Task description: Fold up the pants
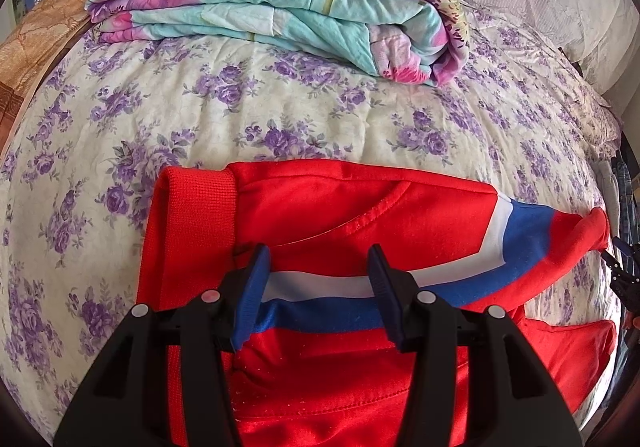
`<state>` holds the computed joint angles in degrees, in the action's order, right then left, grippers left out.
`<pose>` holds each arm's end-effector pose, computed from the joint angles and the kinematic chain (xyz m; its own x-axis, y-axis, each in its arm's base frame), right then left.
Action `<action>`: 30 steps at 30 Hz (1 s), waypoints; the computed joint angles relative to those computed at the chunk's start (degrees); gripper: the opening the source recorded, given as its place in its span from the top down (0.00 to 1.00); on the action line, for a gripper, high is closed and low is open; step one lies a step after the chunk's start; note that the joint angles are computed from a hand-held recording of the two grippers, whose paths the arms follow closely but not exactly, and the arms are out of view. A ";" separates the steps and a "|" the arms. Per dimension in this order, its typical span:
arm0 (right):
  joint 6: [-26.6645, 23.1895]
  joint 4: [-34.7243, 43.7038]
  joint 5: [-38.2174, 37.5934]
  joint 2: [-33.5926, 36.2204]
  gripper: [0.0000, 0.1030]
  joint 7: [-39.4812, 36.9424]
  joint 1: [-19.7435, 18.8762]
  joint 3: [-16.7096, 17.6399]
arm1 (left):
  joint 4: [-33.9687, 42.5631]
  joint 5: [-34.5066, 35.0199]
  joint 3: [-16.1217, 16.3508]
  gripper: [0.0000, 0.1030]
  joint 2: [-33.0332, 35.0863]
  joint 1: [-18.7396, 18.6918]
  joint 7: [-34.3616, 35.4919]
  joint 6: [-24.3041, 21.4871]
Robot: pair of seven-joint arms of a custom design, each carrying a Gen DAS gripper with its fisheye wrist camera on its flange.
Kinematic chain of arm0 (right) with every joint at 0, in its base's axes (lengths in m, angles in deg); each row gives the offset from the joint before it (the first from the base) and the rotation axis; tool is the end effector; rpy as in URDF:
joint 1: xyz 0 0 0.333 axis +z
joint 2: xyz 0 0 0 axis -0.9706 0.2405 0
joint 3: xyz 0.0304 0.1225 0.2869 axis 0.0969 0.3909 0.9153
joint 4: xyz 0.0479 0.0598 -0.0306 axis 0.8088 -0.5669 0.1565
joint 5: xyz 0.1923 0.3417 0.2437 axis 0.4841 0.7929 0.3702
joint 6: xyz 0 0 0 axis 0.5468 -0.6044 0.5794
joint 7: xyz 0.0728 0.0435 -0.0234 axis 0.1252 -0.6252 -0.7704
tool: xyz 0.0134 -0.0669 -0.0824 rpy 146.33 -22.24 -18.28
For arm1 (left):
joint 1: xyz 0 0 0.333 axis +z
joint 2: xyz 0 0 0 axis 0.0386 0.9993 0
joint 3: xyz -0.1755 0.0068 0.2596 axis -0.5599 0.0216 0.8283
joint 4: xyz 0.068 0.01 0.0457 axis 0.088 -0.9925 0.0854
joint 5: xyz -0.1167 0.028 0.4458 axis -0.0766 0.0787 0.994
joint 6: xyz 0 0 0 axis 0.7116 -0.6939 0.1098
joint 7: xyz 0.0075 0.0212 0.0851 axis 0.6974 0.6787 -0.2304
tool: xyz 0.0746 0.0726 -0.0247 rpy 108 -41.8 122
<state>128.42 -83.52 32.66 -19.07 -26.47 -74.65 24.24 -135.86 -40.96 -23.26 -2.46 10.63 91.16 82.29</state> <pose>0.6260 0.0257 0.3520 0.6489 -0.5905 0.4799 -0.4443 -0.8061 -0.3910 0.4134 -0.0269 0.3560 0.5081 -0.8393 0.1932 -0.7068 -0.5346 -0.4634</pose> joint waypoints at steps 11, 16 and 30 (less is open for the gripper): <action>-8.94 1.98 12.15 -2.26 0.96 -10.38 -2.13 1.88 | -0.42 -0.30 0.66 0.52 -0.36 -0.36 0.50 0.21; -19.06 1.26 5.55 -4.28 0.96 -7.31 -0.41 -2.59 | -0.25 0.01 -0.39 0.52 -0.43 -0.04 0.31 -0.29; -17.90 -7.00 8.35 -18.93 0.58 -6.44 12.99 -8.03 | -3.03 -2.61 4.09 0.46 -5.52 -2.94 3.97 0.75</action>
<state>110.53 -90.53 41.01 -38.01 -32.91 -61.66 16.20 -138.89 -43.57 -19.17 -7.98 7.69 95.13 83.03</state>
